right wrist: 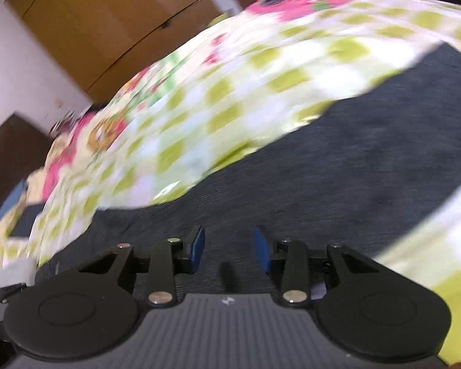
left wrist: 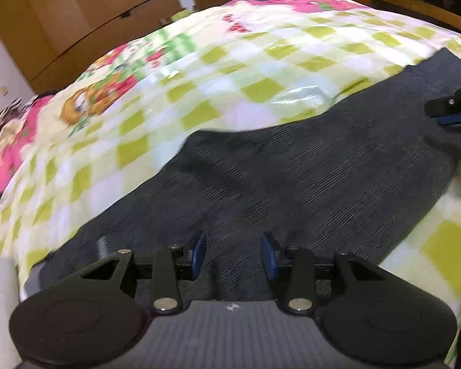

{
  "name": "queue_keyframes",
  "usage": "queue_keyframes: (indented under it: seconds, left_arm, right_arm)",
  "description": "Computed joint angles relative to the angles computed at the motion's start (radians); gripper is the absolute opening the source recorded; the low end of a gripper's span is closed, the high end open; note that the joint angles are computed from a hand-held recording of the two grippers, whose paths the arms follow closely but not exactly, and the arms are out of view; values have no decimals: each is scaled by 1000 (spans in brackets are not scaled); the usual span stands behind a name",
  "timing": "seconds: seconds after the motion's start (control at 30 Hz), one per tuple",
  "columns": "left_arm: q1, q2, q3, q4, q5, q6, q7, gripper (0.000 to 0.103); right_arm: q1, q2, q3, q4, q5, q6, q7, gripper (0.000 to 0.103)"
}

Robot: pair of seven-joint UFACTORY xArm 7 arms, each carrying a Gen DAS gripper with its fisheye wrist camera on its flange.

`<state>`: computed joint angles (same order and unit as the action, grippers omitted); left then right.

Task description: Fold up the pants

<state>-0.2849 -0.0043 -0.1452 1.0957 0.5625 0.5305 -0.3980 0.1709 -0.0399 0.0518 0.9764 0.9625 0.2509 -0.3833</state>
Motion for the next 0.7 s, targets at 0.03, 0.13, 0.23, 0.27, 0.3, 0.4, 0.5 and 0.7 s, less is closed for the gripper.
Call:
queue_keyframes:
  seconds: [0.03, 0.13, 0.23, 0.27, 0.3, 0.4, 0.5, 0.7]
  left_arm:
    - [-5, 22, -5, 23, 0, 5, 3, 53]
    - [-33, 80, -8, 87, 0, 20, 10, 53]
    - [-63, 127, -3, 136, -14, 22, 16, 53]
    - [-71, 141, 1, 149, -21, 17, 21, 53]
    - [-80, 156, 3, 163, -28, 15, 25, 53]
    - [-110, 203, 11, 207, -44, 19, 39, 53]
    - [-137, 244, 23, 246, -55, 21, 58, 53]
    - [-180, 298, 46, 307, -57, 24, 72, 53]
  right_arm:
    - [-9, -9, -11, -13, 24, 3, -19, 37]
    - [-23, -35, -43, -44, 169, 9, -105, 36]
    - [-35, -39, -59, -51, 286, -20, -168, 36]
    - [-40, -40, -62, -52, 319, -35, -192, 36]
    - [-46, -38, -65, -51, 343, -50, -211, 36]
    - [-69, -25, -71, -42, 387, -95, -232, 36]
    - [-96, -11, -78, -37, 413, -151, -228, 39]
    - [-166, 19, -91, -4, 632, -107, -337, 38]
